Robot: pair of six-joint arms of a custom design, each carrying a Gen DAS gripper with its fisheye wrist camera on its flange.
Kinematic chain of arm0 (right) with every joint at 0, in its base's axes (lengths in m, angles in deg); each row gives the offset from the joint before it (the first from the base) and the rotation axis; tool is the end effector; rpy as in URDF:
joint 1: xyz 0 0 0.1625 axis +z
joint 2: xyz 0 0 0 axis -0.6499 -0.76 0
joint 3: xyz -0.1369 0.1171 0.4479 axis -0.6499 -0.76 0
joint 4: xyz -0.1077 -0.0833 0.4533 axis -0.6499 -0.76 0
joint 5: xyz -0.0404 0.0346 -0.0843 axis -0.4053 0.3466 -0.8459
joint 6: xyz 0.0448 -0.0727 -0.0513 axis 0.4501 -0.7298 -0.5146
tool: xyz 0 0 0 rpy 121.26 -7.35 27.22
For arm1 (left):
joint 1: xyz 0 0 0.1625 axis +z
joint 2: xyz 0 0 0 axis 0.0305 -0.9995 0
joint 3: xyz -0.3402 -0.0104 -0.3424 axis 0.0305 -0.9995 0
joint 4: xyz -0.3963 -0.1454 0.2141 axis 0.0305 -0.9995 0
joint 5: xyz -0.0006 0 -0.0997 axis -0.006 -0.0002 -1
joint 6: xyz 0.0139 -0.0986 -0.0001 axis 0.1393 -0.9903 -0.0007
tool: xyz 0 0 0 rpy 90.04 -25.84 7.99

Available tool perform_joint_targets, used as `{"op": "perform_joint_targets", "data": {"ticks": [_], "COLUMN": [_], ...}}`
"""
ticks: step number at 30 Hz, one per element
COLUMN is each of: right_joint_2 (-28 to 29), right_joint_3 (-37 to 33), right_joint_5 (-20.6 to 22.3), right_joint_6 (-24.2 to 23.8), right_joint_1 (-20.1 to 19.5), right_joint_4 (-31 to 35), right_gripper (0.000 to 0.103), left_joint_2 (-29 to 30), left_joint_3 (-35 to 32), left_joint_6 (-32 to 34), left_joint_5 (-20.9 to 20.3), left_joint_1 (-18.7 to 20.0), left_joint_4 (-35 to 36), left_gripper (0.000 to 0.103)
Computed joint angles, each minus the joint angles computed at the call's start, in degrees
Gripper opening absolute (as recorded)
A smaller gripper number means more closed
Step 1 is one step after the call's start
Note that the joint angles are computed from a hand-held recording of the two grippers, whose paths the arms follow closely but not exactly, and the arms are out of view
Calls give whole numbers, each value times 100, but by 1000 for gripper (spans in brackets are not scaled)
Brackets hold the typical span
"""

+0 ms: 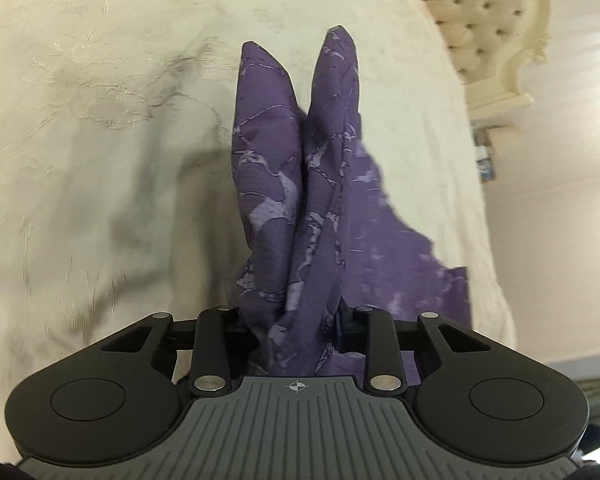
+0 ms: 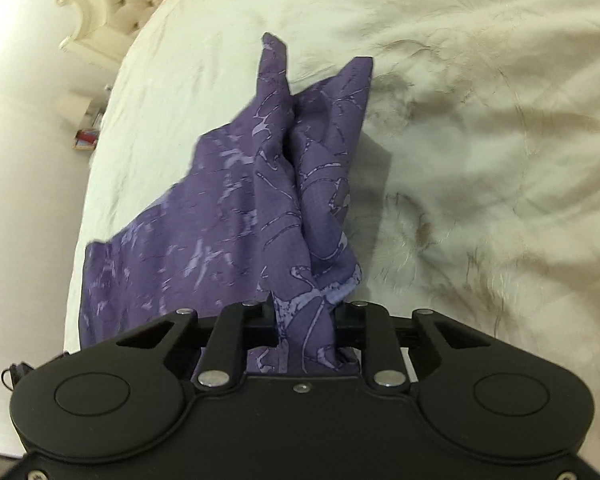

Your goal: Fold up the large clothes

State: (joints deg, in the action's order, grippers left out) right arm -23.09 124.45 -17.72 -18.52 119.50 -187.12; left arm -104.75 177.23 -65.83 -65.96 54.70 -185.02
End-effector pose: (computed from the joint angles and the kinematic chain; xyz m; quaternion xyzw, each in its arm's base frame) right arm 0.0186 -0.5780 0.4877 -0.0939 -0.9655 0.2384 0.0456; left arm -0.2494 -0.6721 0.2127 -0.0821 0.9654 -0.2477 0.0047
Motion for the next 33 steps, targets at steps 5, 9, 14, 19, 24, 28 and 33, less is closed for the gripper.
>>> {"op": "perform_joint_targets", "data": {"ticks": [5,9,14,19,24,28,33], "right_joint_2": [-437,-748,-748,-701,-870,-821,-503], "right_joint_3": [161,334,607,569,641,729,426], "right_joint_5": [24,-100,-962,-1033,-649,-661,-276], "right_joint_6": [-101,-261,-281,-498,-1011,-1020,-1252], "right_joint_1": [-74,-182,-189,-81,-125,-125,-352], "right_joint_4": [671,1030,618,491,277,-123,109], "right_gripper": [30,33,56,61,86,94,94], "left_joint_2": [-421,-618,-436,-287,-477,-474,-156], "left_joint_3": [414,643,666,488,844,935,675], "left_joint_6": [-118,-260,-98,-49,-124,-30,580], "left_joint_5": [-29,506,1261,1855,2699,3304,2987], "left_joint_1": [-137,-214,-220,-481,-913,-1275,-1391], "left_joint_4": [228,779,1181,1581,1247,998,479], "left_gripper": [31,37,58,60,60,68,78]}}
